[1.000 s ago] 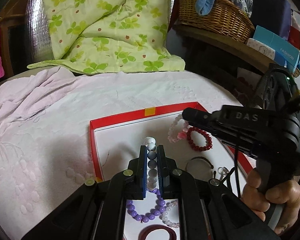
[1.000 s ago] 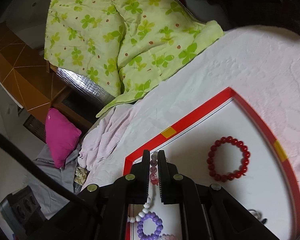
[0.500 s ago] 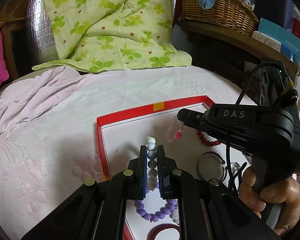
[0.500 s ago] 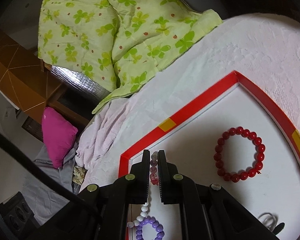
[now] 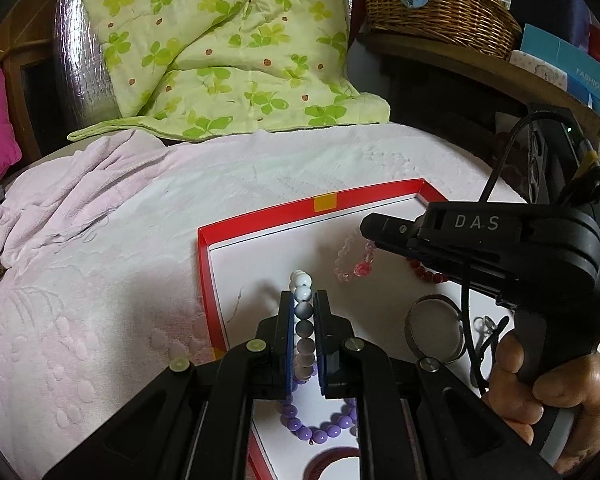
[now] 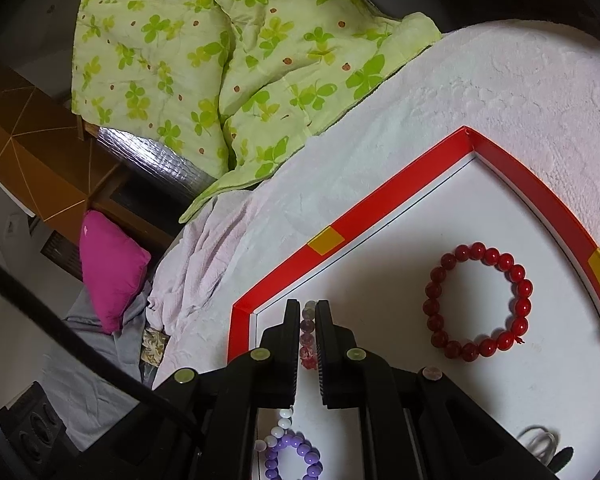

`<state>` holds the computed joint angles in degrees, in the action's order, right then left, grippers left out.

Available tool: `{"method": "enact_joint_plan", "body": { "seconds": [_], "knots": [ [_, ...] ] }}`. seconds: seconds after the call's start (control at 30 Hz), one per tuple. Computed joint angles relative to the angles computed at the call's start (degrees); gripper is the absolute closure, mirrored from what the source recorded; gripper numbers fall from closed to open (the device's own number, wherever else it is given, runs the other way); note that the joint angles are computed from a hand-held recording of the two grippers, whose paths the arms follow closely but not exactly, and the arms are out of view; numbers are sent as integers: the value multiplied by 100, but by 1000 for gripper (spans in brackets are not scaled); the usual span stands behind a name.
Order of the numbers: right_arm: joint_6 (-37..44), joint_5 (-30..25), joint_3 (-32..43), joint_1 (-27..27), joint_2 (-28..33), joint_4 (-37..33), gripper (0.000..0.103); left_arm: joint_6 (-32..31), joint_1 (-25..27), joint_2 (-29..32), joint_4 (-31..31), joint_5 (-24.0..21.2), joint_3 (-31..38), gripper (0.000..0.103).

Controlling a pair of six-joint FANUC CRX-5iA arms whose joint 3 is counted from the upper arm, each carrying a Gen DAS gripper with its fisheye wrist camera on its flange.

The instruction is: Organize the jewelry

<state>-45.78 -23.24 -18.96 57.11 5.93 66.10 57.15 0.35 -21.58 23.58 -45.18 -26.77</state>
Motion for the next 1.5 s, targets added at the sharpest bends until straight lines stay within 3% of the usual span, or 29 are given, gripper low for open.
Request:
{"method": "enact_joint_plan", "body": {
  "seconds": [1.5],
  "knots": [
    [692,-562,162,287,-43,-906,91,594,-149,141,-831,7,164,93]
  ]
}}
